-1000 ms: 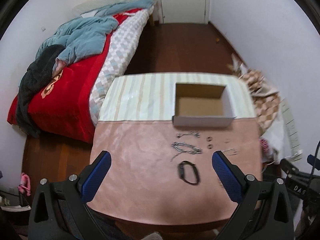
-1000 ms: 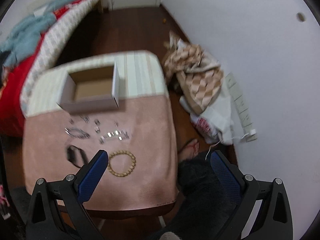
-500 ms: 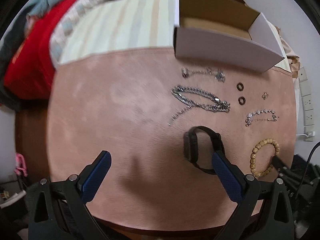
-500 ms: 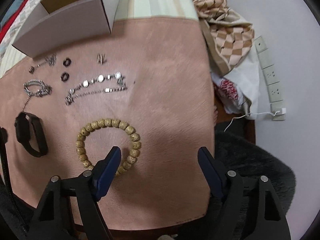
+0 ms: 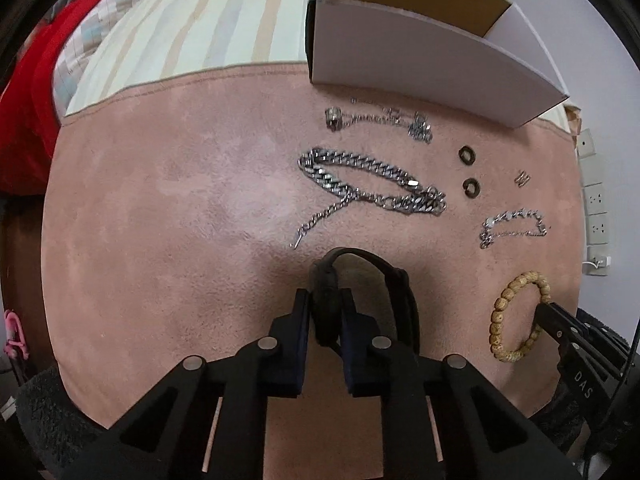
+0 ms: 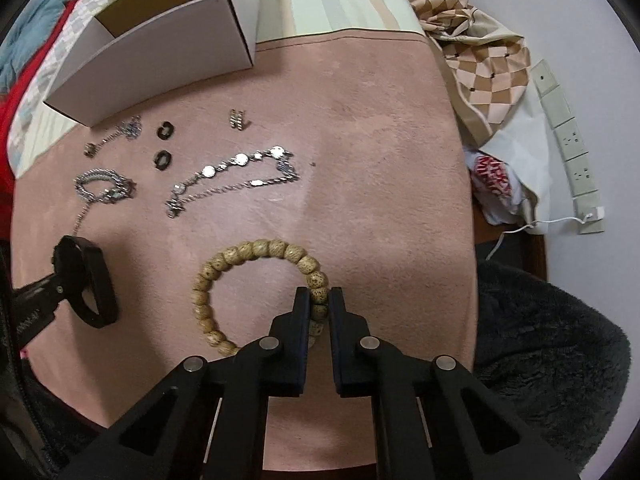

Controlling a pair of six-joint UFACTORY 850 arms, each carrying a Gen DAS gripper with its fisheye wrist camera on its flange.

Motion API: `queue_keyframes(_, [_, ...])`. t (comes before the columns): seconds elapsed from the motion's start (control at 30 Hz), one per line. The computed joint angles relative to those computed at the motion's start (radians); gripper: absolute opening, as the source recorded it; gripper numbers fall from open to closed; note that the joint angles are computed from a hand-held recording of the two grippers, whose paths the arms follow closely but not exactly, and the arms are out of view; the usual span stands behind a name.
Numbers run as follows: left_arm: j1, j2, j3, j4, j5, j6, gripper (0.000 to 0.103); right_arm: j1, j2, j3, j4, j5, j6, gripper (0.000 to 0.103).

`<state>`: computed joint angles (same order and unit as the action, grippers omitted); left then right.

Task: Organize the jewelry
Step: 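Grasp the black watch band with the left tool while the right tool grasps the wooden bead bracelet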

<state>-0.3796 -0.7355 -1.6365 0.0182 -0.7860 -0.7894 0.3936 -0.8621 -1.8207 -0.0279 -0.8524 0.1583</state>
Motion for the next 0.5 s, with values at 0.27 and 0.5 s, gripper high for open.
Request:
queue_keyframes(0.27, [-0.023, 0.091, 0.047, 0.066, 0.029, -0.064, 0.010, -0.004, 0.035, -0.006, 0.124, 0.030, -0.074, 0.009])
queue_keyframes(0.5, [-0.009, 0.122, -0.031, 0.138, 0.041, -0.067, 0.010, 0.002, 0.051, -0.124, 0.229, 0.020, -0.183, 0.009])
